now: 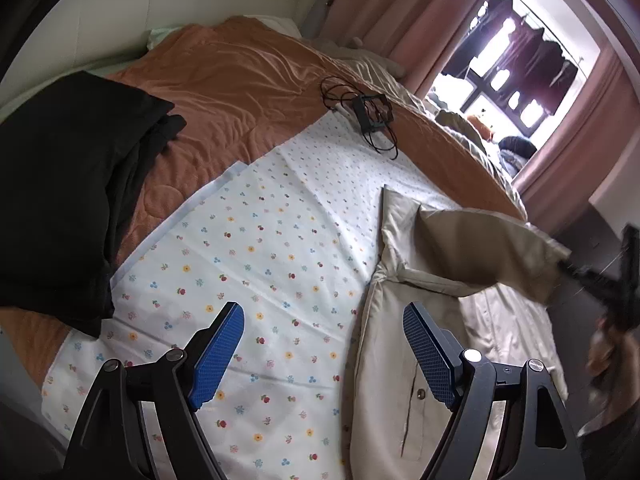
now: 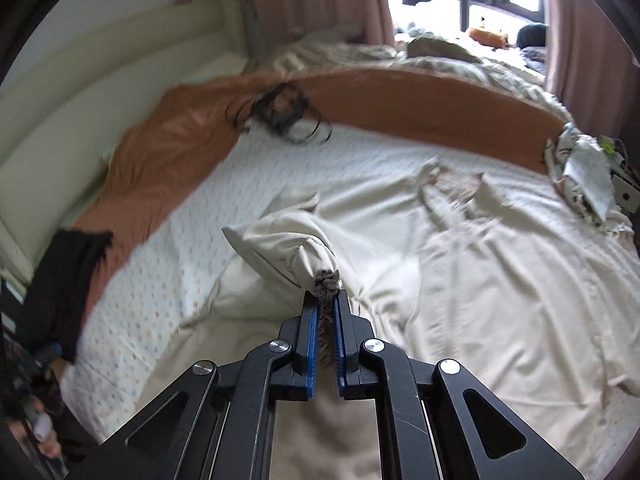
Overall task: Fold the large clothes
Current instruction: 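Fold the sleeve across the jacket body and release the right tool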
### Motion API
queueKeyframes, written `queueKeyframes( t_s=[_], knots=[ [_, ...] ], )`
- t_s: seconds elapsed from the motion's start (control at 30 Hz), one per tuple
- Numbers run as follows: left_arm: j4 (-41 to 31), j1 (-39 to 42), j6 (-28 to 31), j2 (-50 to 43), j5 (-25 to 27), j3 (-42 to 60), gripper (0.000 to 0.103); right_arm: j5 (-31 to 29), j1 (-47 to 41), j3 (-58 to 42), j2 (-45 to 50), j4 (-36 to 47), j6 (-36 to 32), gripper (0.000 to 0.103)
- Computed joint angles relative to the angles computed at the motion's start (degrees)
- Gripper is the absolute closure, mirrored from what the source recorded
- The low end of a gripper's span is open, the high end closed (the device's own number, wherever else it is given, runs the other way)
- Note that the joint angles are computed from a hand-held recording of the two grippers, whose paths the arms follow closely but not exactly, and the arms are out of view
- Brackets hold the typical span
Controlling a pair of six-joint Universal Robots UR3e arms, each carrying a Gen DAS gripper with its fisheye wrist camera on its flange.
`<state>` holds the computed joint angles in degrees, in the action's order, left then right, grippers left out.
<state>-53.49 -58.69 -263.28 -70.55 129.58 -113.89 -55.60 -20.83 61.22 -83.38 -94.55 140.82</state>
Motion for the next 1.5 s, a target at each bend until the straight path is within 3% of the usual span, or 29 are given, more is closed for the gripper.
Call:
queueKeyframes(
  t_s=[0.23, 0.47, 0.5, 0.57, 0.6, 0.63, 0.67, 1.07, 1.27, 1.4, 1.5],
  knots=[
    [-0.8, 0.9, 1.4, -1.5, -1.3, 1.0, 0.02, 5.2, -8.1, -23.2, 10.3, 16.4, -1.9, 0.095],
    [1.5, 3.0, 4.6, -5.0, -3.7, 1.8, 0.02, 0.7, -11.4, -33.1, 21.5, 17.0, 1.7, 0.095],
    [1.8, 3.4, 5.1, -5.4, -4.1, 1.8, 0.02, -1.2, -11.5, -32.7, 22.5, 14.6, 3.1, 0.092],
    [3.2, 4.4, 6.2, -5.9, -5.0, 1.3, 0.02, -4.9, -11.8, -30.5, 23.8, 9.6, 5.5, 0.076],
    [3.9, 4.9, 6.8, -6.1, -5.4, 0.9, 0.02, -4.8, -12.6, -30.0, 24.5, 9.2, 5.6, 0.06],
    [4.5, 5.3, 7.1, -6.2, -5.7, 0.6, 0.02, -4.1, -13.5, -28.0, 24.4, 8.2, 5.4, 0.051],
    [5.6, 6.0, 7.9, -6.4, -6.3, 0.0, 0.02, -3.9, -14.3, -26.8, 24.5, 7.5, 5.1, 0.05],
    [17.6, 14.6, 23.2, -17.8, -16.1, 1.1, 0.021, -9.8, -14.3, -19.8, 32.5, 2.1, 5.1, 0.05],
    [21.1, 17.9, 28.0, -23.6, -19.1, 2.4, 0.034, -9.6, -11.7, -19.4, 36.9, -2.6, 5.8, 0.051],
    [21.9, 19.3, 28.3, -25.4, -20.6, 1.6, 0.04, -16.0, -8.7, -13.8, 37.3, -14.9, 7.8, 0.067],
    [21.6, 18.6, 28.0, -25.0, -19.7, 1.4, 0.04, -17.4, -8.1, -14.7, 39.5, -18.3, 10.0, 0.067]
  ],
)
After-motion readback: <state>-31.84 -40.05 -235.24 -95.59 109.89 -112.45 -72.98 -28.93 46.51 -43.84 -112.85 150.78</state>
